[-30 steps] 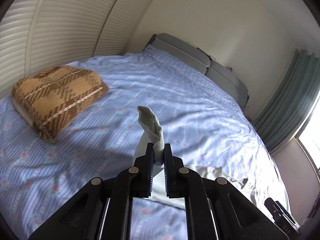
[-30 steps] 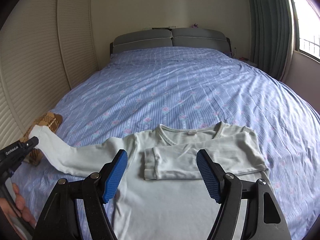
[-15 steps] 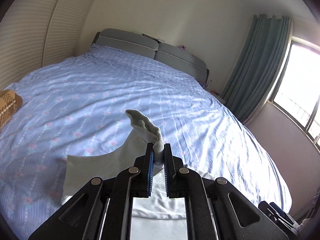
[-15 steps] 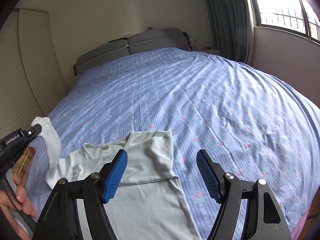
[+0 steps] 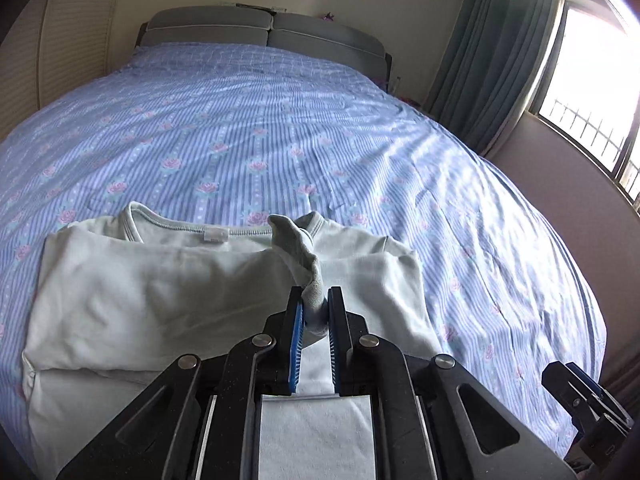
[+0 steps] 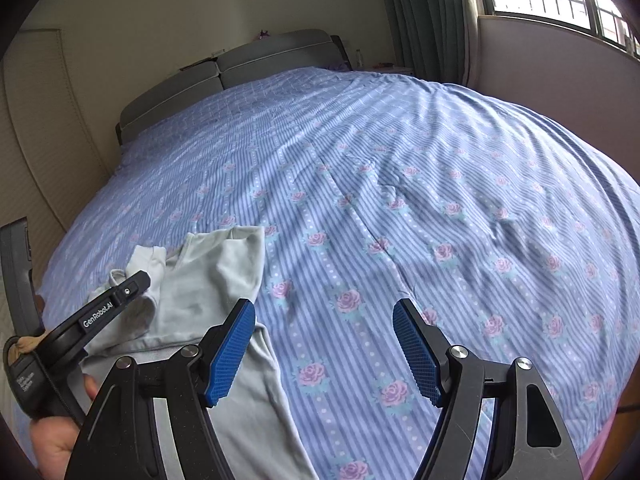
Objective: Fold small clothes
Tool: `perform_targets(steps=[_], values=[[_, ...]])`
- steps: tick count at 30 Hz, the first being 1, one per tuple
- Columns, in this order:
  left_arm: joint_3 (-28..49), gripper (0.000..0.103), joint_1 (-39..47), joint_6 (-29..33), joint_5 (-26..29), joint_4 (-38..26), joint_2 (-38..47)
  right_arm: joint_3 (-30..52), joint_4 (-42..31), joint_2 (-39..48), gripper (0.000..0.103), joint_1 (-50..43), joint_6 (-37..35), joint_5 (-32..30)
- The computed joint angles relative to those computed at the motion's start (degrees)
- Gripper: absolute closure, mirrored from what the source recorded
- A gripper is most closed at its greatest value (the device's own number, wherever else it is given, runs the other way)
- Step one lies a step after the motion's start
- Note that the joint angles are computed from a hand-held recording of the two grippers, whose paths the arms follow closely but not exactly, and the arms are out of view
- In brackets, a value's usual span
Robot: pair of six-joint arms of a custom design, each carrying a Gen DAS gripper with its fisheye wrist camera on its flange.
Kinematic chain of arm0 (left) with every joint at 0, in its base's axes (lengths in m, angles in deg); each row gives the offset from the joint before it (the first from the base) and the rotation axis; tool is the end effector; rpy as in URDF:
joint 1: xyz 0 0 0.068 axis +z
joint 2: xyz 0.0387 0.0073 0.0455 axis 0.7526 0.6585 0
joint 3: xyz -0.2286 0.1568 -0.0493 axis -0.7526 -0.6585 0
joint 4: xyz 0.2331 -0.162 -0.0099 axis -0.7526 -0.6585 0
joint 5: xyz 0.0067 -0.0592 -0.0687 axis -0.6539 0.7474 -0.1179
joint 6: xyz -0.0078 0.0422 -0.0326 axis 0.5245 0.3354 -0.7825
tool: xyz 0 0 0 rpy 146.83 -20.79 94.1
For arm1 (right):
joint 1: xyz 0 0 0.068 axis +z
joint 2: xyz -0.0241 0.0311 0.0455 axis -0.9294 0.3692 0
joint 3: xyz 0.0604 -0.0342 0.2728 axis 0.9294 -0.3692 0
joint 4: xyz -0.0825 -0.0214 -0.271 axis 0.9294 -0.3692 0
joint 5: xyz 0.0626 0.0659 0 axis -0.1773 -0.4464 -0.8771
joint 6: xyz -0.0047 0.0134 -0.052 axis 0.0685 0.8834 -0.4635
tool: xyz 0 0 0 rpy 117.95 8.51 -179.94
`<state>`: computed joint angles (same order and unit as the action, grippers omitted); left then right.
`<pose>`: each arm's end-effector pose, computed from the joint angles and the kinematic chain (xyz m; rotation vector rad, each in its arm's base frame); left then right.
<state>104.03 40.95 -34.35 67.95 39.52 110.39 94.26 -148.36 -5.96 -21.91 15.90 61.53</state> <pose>0.4010 -0.0734 0.2617 0.6213 2.2953 -0.6069 0.2119 0.1854 0.2864 0.9281 2.1180 -0.1362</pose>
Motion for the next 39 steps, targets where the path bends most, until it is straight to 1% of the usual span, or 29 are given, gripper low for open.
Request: perform_targets(steps=[2, 3, 4, 5, 6, 7, 9, 12, 16, 18, 20, 24, 25, 26, 28, 29, 33, 36, 38, 39], values=[[-1.3, 0.091, -0.1, 0.6, -0.1, 0.4, -0.4, -1.1, 1.5, 0.0, 0.031, -0.2, -0.3, -0.8], [-1.7, 0.087, -0.1, 0.9, -0.1, 0.4, -0.6, -1.3, 2.0, 0.2, 0.031, -0.2, -0.5, -1.1], [-2.0, 0.079, 0.0, 1.2, 0.1, 0.3, -0.5, -1.2, 2.2, 0.6, 0.031, -0.2, -0.7, -1.3], [-2.0, 0.073, -0.1, 1.6, 0.0, 0.0, -0.6, -1.3, 2.5, 0.8, 0.031, -0.3, -0.9, -1.5], [-2.5, 0.060, 0.0, 1.9, -0.2, -0.1, -1.0, -1.4, 2.7, 1.0, 0.031, -0.3, -1.0, -1.6], [-3.0, 0.051, 0.2, 2.1, -0.1, 0.0, -1.6, -1.5, 2.9, 1.1, 0.031, -0.3, -1.1, -1.6], [-4.0, 0.049, 1.4, 3.0, 0.6, 0.3, -3.0, -1.6, 3.6, 1.0, 0.031, -0.7, -1.8, -1.8], [-4.3, 0.042, 3.9, 5.5, 1.2, -0.3, -4.4, -1.3, 5.2, 1.2, 0.031, -1.4, -3.6, -1.8], [-4.2, 0.037, 9.7, 7.9, 1.8, 0.2, -4.8, 0.6, 10.3, 3.0, 0.031, -3.0, -10.7, -2.5], [-3.5, 0.036, 12.7, 9.3, 1.8, 0.4, -3.9, 2.2, 14.0, 5.1, 0.031, -4.1, -16.2, -3.2], [-2.2, 0.035, 15.3, 9.9, 1.1, 0.4, -2.4, 3.6, 18.7, 7.4, 0.031, -5.6, -22.4, -5.0], [0.1, 0.034, 19.5, 9.2, 0.3, 0.6, 1.4, 6.7, 25.7, 12.8, 0.031, -9.3, -30.3, -10.7], [0.3, 0.034, 20.1, 8.9, -0.2, 0.7, 2.1, 7.5, 26.5, 14.1, 0.033, -10.0, -31.0, -11.8], [0.5, 0.034, 20.7, 8.6, -0.4, 0.8, 2.8, 8.2, 27.1, 15.4, 0.037, -10.6, -31.5, -12.7], [0.2, 0.034, 21.3, 8.1, -2.0, 2.0, 3.5, 10.5, 26.1, 18.1, 0.042, -11.5, -31.2, -14.1], [-0.2, 0.034, 21.5, 8.0, -3.0, 2.7, 3.6, 10.8, 26.2, 19.0, 0.042, -11.8, -30.9, -14.8], [0.3, 0.034, 22.5, 8.1, -2.9, 2.7, 5.4, 10.6, 28.0, 20.9, 0.043, -13.4, -30.3, -16.8], [0.5, 0.034, 23.3, 9.0, -2.5, 1.9, 6.0, 10.7, 29.2, 21.6, 0.048, -14.2, -31.1, -17.1], [0.6, 0.034, 23.8, 9.3, -2.0, 1.4, 6.3, 11.4, 29.1, 22.2, 0.062, -14.6, -32.0, -17.6], [0.4, 0.034, 23.9, 9.3, -2.3, 1.8, 6.3, 11.5, 29.2, 22.2, 0.066, -14.6, -32.5, -17.9]])
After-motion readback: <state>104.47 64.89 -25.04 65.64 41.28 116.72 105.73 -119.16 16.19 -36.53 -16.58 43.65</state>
